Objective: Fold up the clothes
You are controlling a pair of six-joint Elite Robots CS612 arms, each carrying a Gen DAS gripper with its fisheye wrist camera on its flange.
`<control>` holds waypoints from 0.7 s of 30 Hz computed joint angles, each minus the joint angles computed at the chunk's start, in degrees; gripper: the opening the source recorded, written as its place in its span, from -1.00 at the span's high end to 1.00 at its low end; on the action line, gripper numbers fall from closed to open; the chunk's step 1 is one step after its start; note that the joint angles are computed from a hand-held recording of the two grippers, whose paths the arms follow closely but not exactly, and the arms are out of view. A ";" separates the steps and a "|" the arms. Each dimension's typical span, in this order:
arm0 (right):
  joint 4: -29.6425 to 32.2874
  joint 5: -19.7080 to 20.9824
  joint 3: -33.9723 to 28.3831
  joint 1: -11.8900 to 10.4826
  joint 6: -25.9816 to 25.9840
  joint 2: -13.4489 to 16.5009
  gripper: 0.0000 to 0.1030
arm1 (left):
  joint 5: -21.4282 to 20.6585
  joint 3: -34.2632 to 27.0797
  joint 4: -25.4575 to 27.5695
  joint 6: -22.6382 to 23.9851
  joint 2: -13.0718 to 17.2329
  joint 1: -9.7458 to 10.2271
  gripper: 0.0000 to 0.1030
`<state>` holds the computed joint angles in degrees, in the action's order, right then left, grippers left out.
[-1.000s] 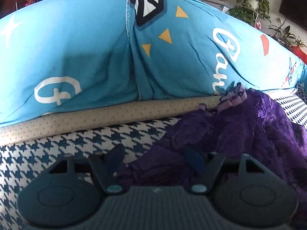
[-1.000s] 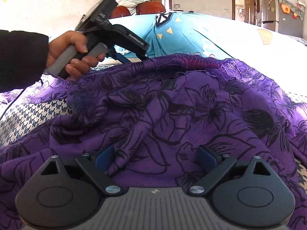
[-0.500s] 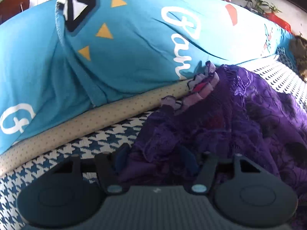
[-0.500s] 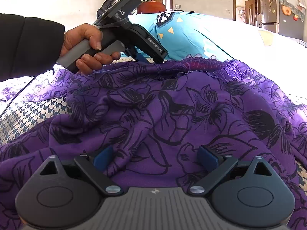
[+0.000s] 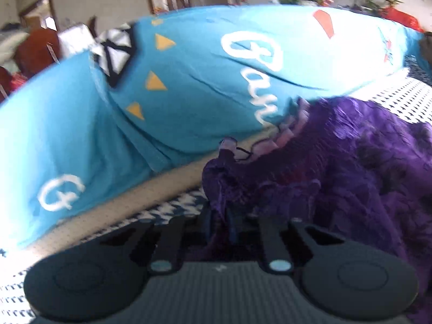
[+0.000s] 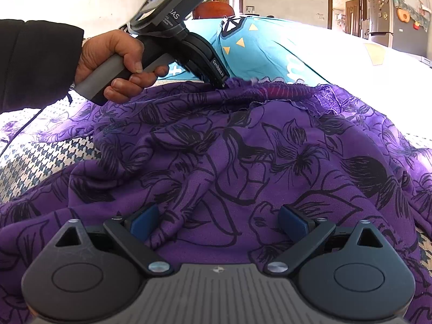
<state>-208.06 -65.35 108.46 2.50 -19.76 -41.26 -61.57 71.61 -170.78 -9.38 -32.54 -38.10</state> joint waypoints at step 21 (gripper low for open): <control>1.75 -0.03 -0.19 0.21 -0.17 -0.24 -1.00 | 10.41 -1.18 9.60 -18.10 -0.69 1.21 -0.19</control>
